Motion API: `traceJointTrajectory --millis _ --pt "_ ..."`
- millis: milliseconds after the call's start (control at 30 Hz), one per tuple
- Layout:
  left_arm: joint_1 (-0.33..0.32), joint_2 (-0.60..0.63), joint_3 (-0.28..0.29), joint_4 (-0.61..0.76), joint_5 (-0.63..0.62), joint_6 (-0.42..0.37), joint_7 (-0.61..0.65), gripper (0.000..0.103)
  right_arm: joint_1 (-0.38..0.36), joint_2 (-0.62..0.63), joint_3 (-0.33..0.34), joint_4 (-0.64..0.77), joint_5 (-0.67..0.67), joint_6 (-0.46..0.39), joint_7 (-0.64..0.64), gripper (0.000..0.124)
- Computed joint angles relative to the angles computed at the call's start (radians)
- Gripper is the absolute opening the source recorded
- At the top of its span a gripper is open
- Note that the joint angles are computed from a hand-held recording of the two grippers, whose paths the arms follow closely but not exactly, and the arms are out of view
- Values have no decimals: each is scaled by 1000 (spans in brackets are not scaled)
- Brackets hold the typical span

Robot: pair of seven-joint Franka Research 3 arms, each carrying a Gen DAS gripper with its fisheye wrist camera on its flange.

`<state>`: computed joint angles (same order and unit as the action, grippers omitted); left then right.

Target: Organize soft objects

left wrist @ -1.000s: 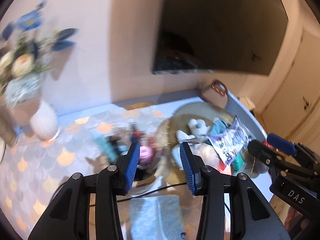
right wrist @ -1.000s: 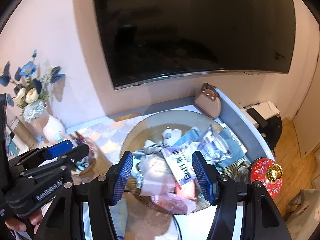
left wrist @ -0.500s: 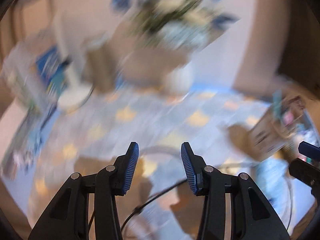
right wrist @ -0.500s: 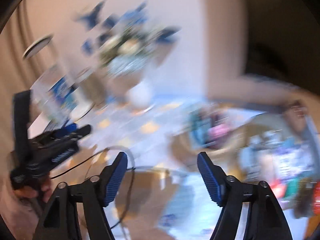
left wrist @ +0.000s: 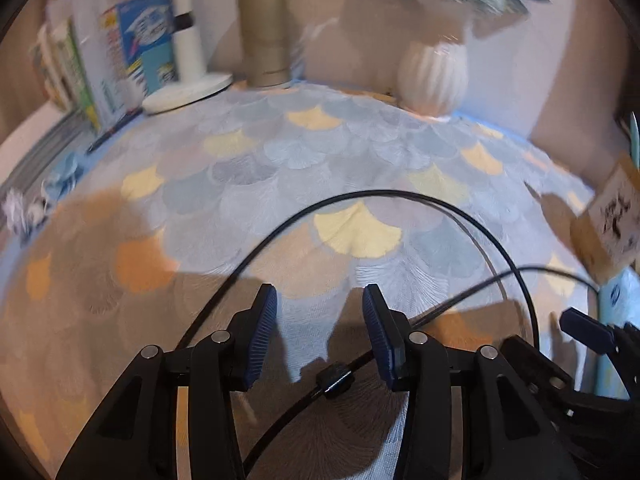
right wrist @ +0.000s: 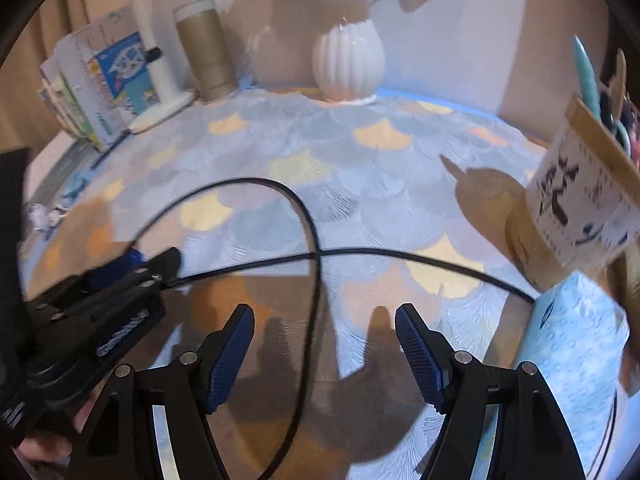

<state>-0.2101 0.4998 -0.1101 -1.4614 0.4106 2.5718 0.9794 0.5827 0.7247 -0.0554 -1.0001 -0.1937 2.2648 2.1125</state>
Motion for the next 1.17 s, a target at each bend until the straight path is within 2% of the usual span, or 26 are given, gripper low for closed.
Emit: traceJointTrajectory --millis 33,67,133,200,233,267,333,433,533,1167 --pt "-4 -1 2 -1 10 2 5 52 3 3 -7 -4 -6 -5 12 71" --pt "-11 2 7 1 24 4 6 63 5 4 -13 -11 -9 -9 30 71" --pt "-24 6 19 9 45 -11 -9 70 27 -18 -42 -60 -57 33 70 71" --pt "-17 5 16 6 37 -13 -18 76 29 -15 -41 -57 -73 28 80 71" --pt "-15 5 16 6 33 -18 -24 83 35 -19 -48 -67 -91 36 91 73" --pt "-10 10 14 12 25 -27 -29 89 43 -22 -56 -79 -110 47 107 78" --pt "-3 13 6 15 15 -28 -18 93 57 -25 -72 -95 -148 58 146 88" --pt "-2 22 1 28 6 -49 -4 103 38 -18 -57 -79 -139 39 159 101" --pt "-5 21 5 28 9 -49 -8 103 32 -8 -53 -62 -138 18 164 103" --pt "-10 20 8 30 19 -59 -21 103 28 -15 -47 -74 -145 24 169 103"
